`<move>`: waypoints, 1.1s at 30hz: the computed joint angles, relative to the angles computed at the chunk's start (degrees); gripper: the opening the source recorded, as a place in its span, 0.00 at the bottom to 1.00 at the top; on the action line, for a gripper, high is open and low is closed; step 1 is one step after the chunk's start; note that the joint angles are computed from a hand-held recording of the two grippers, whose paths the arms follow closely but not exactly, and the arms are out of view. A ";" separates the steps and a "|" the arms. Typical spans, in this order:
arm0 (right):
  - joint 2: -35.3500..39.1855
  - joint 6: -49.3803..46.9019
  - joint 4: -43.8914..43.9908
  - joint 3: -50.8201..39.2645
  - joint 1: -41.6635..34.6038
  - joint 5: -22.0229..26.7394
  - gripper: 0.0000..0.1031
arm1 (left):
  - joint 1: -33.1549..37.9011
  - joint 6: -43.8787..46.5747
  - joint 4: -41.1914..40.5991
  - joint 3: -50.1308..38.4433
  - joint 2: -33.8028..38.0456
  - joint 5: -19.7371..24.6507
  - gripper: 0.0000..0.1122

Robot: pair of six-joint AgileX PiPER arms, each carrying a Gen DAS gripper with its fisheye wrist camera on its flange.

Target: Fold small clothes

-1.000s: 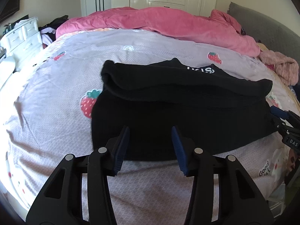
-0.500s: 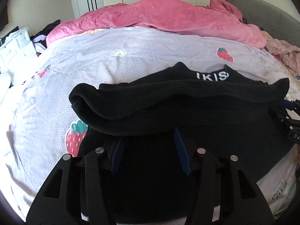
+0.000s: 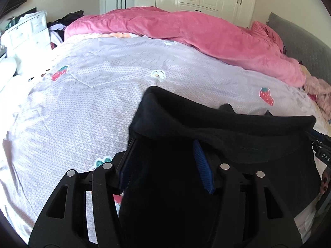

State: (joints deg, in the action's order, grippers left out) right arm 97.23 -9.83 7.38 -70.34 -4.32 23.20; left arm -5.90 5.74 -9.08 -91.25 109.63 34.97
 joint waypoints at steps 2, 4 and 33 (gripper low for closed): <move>-0.32 1.25 -0.51 -0.08 -0.59 -0.75 0.56 | 1.11 1.27 -2.22 1.11 -0.56 -0.45 0.44; -0.89 1.29 0.66 0.21 -1.50 -1.32 0.59 | 1.96 2.11 -3.72 2.50 -1.31 -1.10 0.45; -18.56 -29.08 28.38 23.64 -14.64 3.90 0.67 | 8.76 18.40 -19.92 25.59 -16.60 -5.65 0.54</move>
